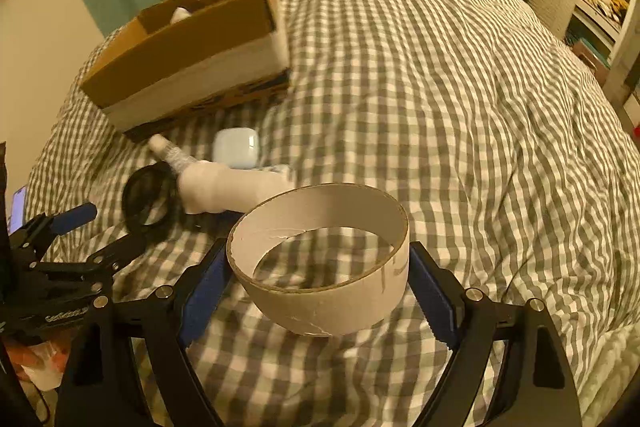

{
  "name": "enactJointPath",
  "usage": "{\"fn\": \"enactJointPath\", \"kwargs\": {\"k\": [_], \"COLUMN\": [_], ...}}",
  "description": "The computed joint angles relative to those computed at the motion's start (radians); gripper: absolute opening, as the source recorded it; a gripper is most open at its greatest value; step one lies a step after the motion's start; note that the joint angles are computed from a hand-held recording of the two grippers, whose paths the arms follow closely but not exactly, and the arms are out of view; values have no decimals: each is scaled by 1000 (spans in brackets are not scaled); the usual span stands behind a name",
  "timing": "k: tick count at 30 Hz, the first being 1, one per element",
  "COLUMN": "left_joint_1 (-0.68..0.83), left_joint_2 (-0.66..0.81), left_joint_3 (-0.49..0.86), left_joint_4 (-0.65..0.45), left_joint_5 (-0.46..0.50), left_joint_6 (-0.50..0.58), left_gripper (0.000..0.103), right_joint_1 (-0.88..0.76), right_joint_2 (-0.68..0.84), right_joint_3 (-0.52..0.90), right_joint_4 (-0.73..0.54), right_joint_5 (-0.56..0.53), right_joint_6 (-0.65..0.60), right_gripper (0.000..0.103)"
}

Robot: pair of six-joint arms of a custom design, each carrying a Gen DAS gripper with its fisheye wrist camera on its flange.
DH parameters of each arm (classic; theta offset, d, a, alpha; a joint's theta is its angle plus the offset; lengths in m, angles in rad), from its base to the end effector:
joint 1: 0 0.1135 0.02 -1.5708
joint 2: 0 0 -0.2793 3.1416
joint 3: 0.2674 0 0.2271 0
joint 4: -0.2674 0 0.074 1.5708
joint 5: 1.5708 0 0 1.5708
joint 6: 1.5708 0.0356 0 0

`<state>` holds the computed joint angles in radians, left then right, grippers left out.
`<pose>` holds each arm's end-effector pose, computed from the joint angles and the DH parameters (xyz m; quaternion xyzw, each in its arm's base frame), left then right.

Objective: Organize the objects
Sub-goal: 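Grasp the black round ring with the left gripper while the right gripper holds the tape roll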

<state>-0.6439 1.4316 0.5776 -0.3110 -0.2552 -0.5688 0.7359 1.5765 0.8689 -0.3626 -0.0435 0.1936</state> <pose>0.1759 -0.1208 0.1648 0.0109 0.9718 -0.0115 0.2353 0.2062 0.1888 0.1999 -0.2646 0.9318 0.1298 0.2119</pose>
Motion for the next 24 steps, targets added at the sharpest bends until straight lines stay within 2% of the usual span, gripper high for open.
{"fn": "enactJointPath", "kwargs": {"k": [4,6,8,10,12,13,16,19,24], "left_joint_1": [3,10,29,52,66,68,75,59,75], "left_joint_2": [149,197,243,255,230,216,157,64,-123], "left_joint_3": [45,58,69,66,49,45,30,0,-18], "left_joint_4": [60,79,92,101,114,106,75,54,-46], "left_joint_5": [-9,-16,3,33,52,53,64,48,84], "left_joint_6": [45,56,68,71,69,65,66,67,48], "left_gripper": [98,90,62,48,44,33,28,28,27], "right_joint_1": [-12,-12,-5,1,4,8,22,47,106], "right_joint_2": [47,68,89,105,113,115,101,66,-20], "right_joint_3": [-4,-5,-1,1,6,7,14,23,51], "right_joint_4": [23,35,42,45,39,36,24,8,-49], "right_joint_5": [-13,-24,-23,-24,-23,-19,-11,8,56], "right_joint_6": [-16,-19,-23,-20,-22,-21,-13,13,28], "right_gripper": [86,86,86,86,86,86,86,86,86]}}
